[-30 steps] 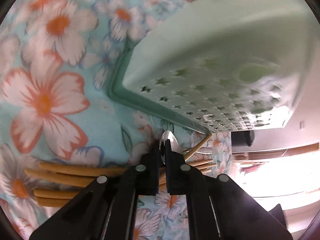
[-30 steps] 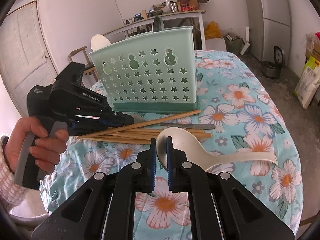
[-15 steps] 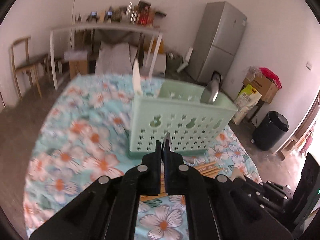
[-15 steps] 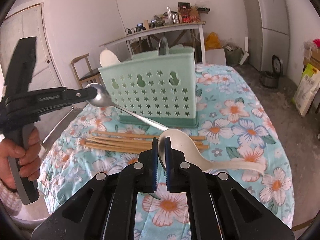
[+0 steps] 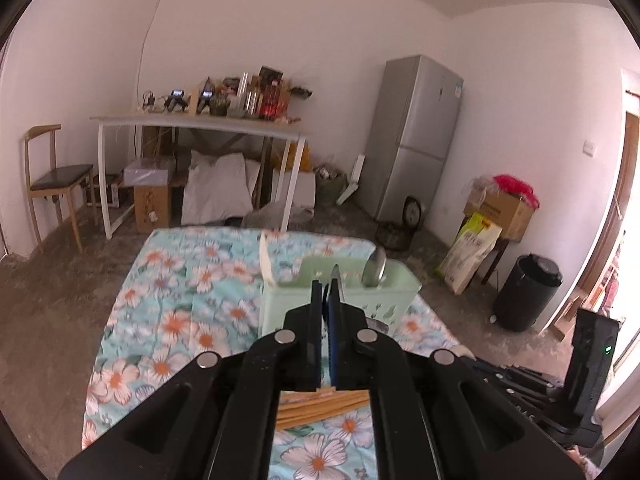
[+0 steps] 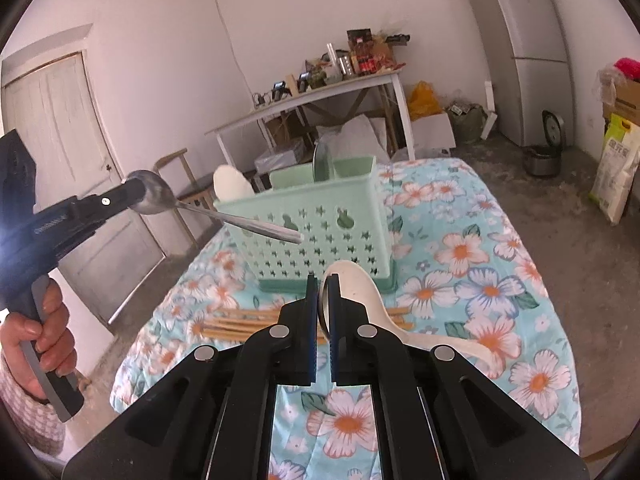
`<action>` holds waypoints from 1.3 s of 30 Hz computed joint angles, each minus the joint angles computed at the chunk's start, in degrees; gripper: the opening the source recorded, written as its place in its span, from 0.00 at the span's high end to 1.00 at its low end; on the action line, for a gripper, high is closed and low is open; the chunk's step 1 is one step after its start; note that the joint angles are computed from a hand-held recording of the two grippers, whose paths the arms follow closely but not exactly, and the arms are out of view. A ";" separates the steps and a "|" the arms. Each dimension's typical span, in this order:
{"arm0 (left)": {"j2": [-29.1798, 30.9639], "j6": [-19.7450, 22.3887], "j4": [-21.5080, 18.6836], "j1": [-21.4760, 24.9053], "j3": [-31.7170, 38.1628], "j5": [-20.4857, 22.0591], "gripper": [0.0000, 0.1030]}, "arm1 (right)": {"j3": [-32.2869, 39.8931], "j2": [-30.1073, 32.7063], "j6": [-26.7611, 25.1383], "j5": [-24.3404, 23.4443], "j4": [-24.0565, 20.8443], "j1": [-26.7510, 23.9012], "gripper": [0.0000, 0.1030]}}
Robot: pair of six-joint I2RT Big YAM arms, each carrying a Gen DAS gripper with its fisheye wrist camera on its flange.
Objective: Organize utensils
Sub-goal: 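Carry the metal spoon into the green holder with the left gripper and release, then lift the white ladle with the right gripper toward the holder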
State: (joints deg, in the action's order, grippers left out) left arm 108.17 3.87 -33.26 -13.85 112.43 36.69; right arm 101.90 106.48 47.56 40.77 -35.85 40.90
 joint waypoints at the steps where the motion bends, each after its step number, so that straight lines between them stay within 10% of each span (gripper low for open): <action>1: -0.35 -0.46 0.54 0.15 -0.14 0.32 0.98 | -0.03 -0.14 -0.18 0.24 0.28 0.03 0.97; 13: 1.85 -1.81 2.55 0.82 6.64 -5.21 0.98 | -0.11 -0.77 -2.55 0.88 3.05 0.09 0.97; 25: 6.97 8.73 -1.59 -2.95 12.66 -18.09 0.98 | -1.62 -1.31 -2.10 -0.07 3.72 -0.31 0.97; 39: 15.33 4.63 -12.56 -3.36 25.90 -11.43 0.90 | -2.22 -1.75 -1.24 0.07 3.06 -0.54 0.97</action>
